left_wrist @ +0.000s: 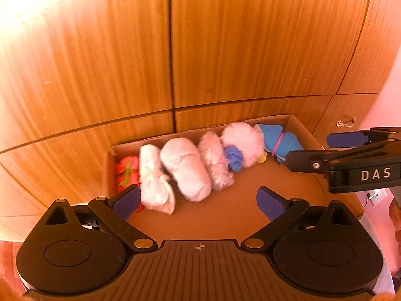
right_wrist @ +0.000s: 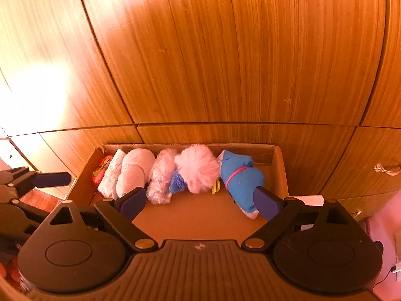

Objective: Organize objects
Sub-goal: 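Withdraw both tools from the tray back over the remaining bundles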

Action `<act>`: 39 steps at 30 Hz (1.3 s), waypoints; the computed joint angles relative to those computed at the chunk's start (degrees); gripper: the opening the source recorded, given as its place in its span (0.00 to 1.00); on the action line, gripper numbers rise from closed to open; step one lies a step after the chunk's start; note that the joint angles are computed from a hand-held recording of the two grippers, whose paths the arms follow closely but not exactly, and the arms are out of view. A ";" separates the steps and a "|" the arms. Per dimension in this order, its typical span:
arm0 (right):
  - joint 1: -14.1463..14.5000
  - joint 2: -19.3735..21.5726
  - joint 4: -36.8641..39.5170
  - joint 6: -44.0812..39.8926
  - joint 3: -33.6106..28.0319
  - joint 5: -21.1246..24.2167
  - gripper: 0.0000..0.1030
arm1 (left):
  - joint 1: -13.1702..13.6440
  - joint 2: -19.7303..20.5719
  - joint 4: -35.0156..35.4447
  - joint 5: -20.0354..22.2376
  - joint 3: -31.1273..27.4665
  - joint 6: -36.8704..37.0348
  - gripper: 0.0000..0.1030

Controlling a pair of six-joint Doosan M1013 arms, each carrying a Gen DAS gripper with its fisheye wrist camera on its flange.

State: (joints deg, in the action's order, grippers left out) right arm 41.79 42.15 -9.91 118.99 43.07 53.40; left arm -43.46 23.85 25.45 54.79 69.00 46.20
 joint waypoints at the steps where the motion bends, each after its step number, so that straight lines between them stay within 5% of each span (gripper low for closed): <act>1: 0.12 -0.33 -0.33 0.10 0.50 -0.04 0.90 | -0.04 -0.52 0.24 0.04 0.64 -0.32 0.97; 12: 1.47 -5.14 -1.51 -0.23 8.50 -4.19 0.91 | -0.31 -6.51 3.07 -0.13 8.70 -8.66 0.99; 22: 3.95 -18.18 -10.08 3.48 32.95 -20.84 0.93 | -5.61 -13.51 15.20 -3.21 20.98 -27.92 1.00; 26: 5.07 -21.72 -21.44 14.98 41.76 -27.30 0.92 | -8.75 -15.02 20.63 -3.69 25.45 -34.69 1.00; 32: 6.06 -22.41 -34.65 27.50 45.88 -30.58 0.79 | -9.97 -14.72 21.06 -4.55 27.10 -35.03 1.00; 39: 5.97 -21.03 -32.46 24.51 45.96 -31.94 0.68 | -8.03 -13.19 17.01 -4.40 25.83 -31.94 1.00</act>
